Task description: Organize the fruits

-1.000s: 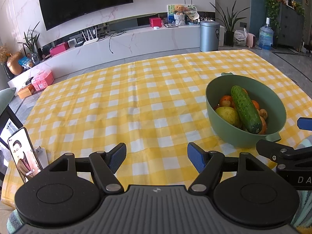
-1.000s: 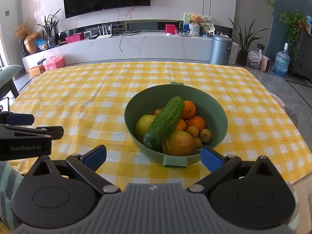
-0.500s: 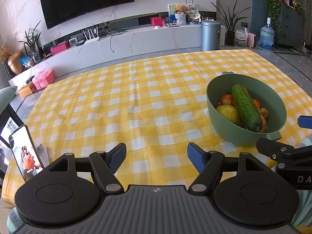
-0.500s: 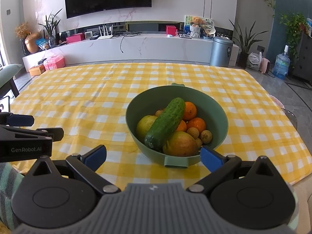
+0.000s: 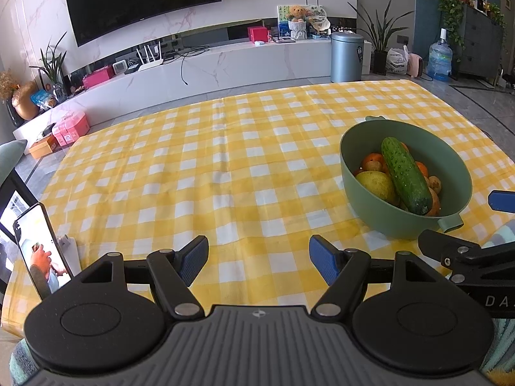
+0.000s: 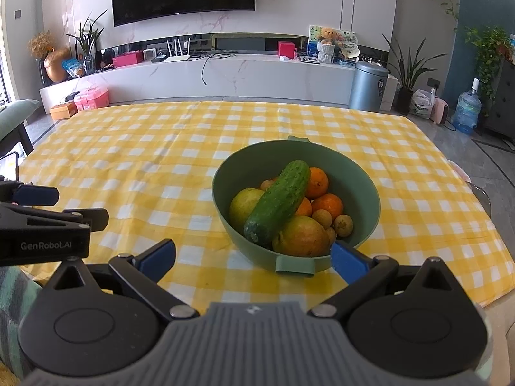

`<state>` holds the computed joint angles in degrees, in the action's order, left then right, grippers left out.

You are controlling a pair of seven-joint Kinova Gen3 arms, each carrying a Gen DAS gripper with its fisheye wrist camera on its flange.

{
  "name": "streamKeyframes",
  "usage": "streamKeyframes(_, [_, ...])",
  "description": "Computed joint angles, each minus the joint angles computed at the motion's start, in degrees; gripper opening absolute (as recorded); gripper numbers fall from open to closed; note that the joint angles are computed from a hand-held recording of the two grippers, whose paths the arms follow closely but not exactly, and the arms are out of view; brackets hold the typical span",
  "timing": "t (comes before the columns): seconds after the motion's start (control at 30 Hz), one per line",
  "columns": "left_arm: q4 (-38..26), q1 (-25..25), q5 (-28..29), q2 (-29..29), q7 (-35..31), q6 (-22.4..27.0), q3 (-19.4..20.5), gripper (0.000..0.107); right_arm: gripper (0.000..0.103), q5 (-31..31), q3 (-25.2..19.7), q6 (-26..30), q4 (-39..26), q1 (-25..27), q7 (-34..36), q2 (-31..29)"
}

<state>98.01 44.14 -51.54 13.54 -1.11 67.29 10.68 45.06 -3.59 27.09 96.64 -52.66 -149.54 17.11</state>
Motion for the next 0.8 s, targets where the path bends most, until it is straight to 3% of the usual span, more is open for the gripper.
streamKeyframes(0.8, [-0.73, 0.15, 0.79, 0.03, -0.25, 0.28, 0.05, 0.084, 0.099, -0.84, 0.01, -0.36, -0.05, 0.08, 0.88, 0.22])
